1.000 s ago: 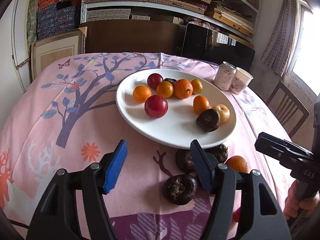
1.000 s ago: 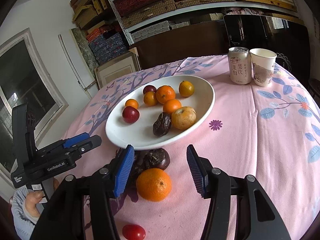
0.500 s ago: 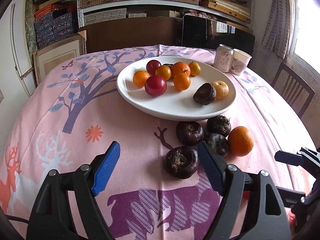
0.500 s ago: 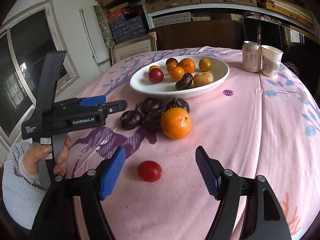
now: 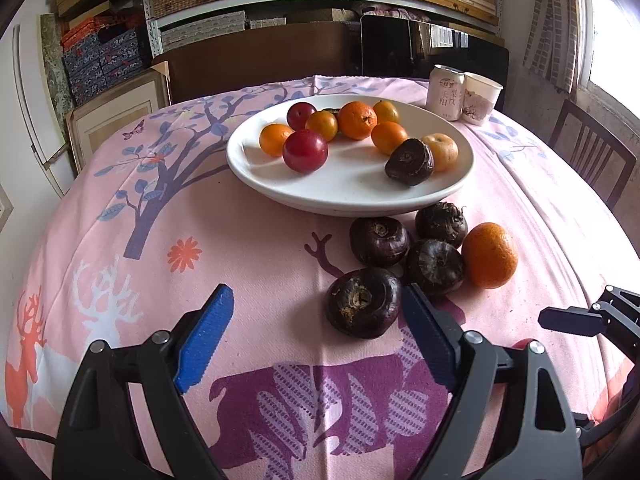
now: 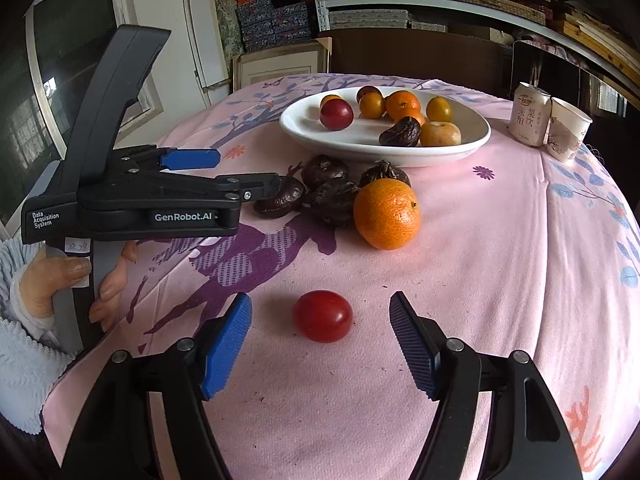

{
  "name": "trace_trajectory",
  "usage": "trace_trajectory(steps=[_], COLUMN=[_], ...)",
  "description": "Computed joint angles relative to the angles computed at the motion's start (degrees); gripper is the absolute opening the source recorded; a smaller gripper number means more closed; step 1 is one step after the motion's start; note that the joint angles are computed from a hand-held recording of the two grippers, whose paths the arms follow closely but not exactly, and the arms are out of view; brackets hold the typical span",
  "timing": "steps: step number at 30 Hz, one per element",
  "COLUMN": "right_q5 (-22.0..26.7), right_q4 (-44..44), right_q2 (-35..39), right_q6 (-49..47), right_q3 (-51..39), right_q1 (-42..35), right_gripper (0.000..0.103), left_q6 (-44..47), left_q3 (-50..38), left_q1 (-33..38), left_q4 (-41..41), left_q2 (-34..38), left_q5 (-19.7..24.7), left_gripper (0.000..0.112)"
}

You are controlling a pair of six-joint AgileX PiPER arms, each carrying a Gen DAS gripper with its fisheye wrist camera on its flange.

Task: Organize fruits
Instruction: 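Grasp a red tomato with the right tool while the left tool grasps a dark purple fruit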

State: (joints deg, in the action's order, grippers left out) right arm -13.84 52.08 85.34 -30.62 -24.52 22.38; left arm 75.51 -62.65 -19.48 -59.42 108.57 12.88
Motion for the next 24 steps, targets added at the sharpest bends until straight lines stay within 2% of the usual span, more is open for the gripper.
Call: trace_trajectory(steps=[2, 4, 7, 11, 15, 21, 24], right_q5=[1.5, 3.1, 3.2, 2.4, 1.5, 1.1, 1.3], right_q4=[-1.5, -7.9, -15.4, -23.6, -26.2, -27.7, -28.7], right_q2=[0.8, 1.3, 0.7, -1.4, -3.0, -3.1, -2.8], right_q6=[1.3, 7.6, 15.0, 23.8, 27.4, 28.8, 29.8], right_q3=[-0.6, -0.8, -0.1, 1.5, 2.7, 2.9, 2.7], right_q1=[-1.0, -2.5, -3.4, -4.7, -6.3, -6.9, -7.3], right_gripper=[0.056, 0.041, 0.032, 0.032, 0.032, 0.032, 0.032], left_q6=[-0.3, -0.2, 0.3, -1.6, -4.4, -19.1, -22.6], left_q3=[0.0, 0.1, 0.5, 0.5, -0.9, -5.8, -8.1], left_q1=[-0.2, -0.4, -0.9, -1.9, -1.7, -1.9, -1.2], left_q4=[0.6, 0.8, 1.2, 4.0, 6.4, 19.5, 21.2], left_q2=[0.1, 0.1, 0.2, 0.6, 1.5, 5.0, 6.6], left_q5=[0.1, 0.1, -0.2, -1.1, 0.3, 4.2, 6.1], left_gripper=[0.084, 0.084, 0.084, 0.084, 0.084, 0.084, 0.084])
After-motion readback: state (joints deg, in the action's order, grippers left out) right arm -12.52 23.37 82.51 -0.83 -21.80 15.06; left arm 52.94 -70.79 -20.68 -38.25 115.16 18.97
